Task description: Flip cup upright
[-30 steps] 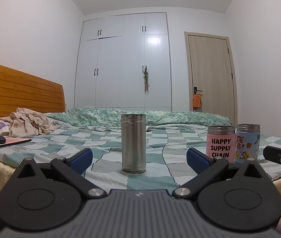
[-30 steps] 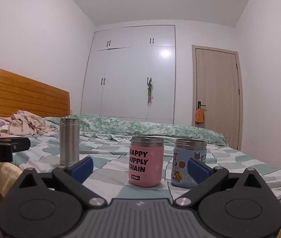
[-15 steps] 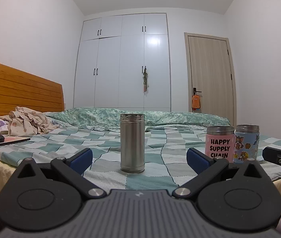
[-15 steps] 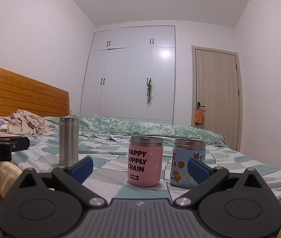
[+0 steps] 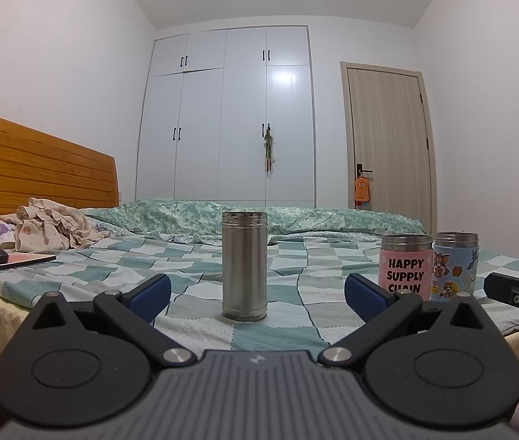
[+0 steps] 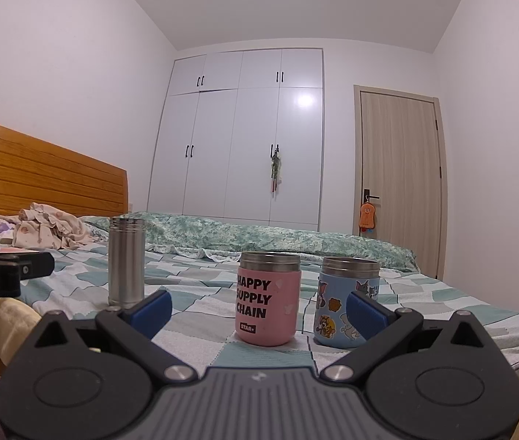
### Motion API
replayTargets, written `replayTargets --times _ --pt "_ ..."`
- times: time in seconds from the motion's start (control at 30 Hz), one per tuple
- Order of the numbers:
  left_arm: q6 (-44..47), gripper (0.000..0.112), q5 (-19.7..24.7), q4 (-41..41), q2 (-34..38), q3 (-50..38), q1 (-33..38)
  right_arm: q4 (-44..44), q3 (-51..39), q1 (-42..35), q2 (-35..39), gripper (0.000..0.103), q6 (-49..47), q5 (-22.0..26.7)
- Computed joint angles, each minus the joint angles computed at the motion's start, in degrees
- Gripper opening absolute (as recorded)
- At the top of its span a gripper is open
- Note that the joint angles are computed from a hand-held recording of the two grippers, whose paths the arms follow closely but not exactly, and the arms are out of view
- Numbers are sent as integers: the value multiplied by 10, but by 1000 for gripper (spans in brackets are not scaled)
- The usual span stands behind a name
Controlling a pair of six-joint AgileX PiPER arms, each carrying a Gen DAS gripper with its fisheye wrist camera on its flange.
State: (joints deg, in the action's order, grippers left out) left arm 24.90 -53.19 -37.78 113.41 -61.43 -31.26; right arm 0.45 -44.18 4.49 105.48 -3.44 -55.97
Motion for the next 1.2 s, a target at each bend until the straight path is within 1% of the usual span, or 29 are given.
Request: replayTargets --times 0.83,1.2 --pt "-3 103 -2 4 0 1 1 1 1 1 0 102 -1 -1" --pt "-13 103 -10 18 0 7 2 1 1 1 0 102 -1 0"
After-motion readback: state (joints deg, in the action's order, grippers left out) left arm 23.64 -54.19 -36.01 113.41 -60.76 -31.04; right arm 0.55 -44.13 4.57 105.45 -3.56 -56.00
